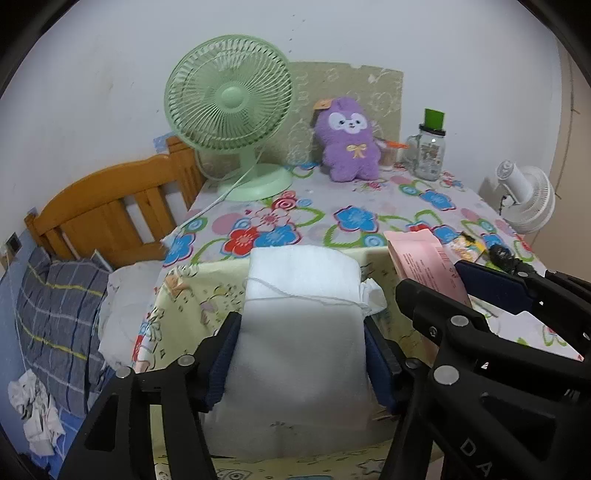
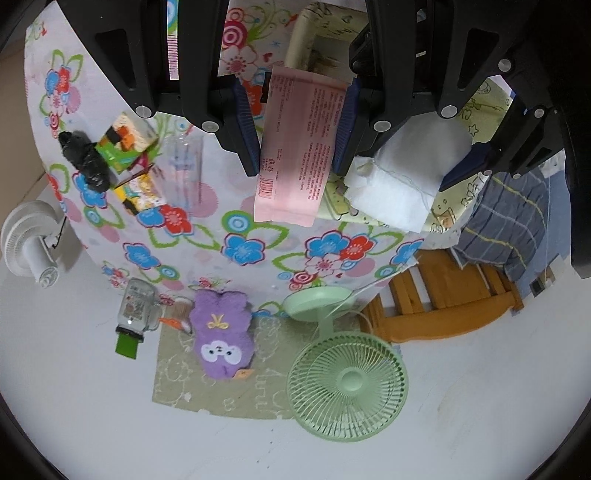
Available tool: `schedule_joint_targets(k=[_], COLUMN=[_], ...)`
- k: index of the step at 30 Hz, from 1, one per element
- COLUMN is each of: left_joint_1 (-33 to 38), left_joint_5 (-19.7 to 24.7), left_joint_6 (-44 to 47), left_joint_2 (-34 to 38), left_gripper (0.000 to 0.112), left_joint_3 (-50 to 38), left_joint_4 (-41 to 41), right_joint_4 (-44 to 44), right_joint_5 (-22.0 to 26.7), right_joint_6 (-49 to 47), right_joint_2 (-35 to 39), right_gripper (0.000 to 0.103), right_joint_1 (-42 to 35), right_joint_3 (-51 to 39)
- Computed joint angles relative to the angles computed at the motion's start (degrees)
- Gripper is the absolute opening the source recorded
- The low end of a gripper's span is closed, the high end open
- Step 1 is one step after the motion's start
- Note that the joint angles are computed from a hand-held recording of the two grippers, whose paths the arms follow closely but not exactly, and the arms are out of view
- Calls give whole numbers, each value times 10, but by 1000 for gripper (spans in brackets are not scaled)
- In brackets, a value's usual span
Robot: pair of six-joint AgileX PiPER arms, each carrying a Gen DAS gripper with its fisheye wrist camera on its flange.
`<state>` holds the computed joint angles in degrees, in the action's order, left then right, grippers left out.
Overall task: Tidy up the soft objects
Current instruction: 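Open the left tool to drop the cloth while the right tool drops the pink packet into the box, then withdraw both open tools from the box back over the table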
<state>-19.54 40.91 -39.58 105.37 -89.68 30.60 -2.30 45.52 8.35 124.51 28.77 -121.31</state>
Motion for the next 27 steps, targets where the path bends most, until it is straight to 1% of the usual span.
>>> schedule_joint_targets(k=[2, 3, 4, 7, 8, 9, 10, 11, 12, 13, 15, 21, 27], left_joint_1=[4, 6, 7, 9, 11, 12, 13, 13, 13, 12, 9, -4, -29], left_joint_5=[0, -2, -3, -2, -1, -1, -2, -2, -3, -3, -2, 3, 13], left_joint_6=[-2, -8, -13, -20, -15, -12, -12, -14, -15, -16, -21, -34, -70], left_joint_2=[1, 1, 0, 4, 6, 6, 5, 5, 3, 2, -2, -13, -23], left_gripper=[74, 80, 83, 86, 87, 90, 93, 94, 96, 97, 99, 100, 100], left_joint_3=[3, 8, 11, 14, 12, 13, 13, 14, 15, 16, 18, 24, 26], left_joint_4=[-1, 1, 4, 7, 2, -2, -4, -4, -5, -4, 0, 8, 39], right_joint_4=[16, 21, 20, 5, 2, -2, -8, -14, -20, -24, -37, -42, -27], right_joint_5=[3, 1, -2, 9, 15, 18, 17, 11, 2, -5, -14, -31, -38], right_joint_6=[-11, -13, -13, -4, -2, 1, 7, 12, 17, 20, 30, 32, 15], right_joint_2=[7, 9, 10, 22, 26, 28, 27, 23, 17, 11, 1, -28, -62], right_gripper=[44, 45, 45, 46, 50, 58, 62, 69, 73, 74, 79, 85, 86], right_joint_1=[0, 1, 2, 7, 8, 8, 8, 9, 9, 9, 10, 6, -7], right_joint_3=[-6, -5, -4, -20, -26, -30, -28, -21, -9, 1, 17, 58, 95])
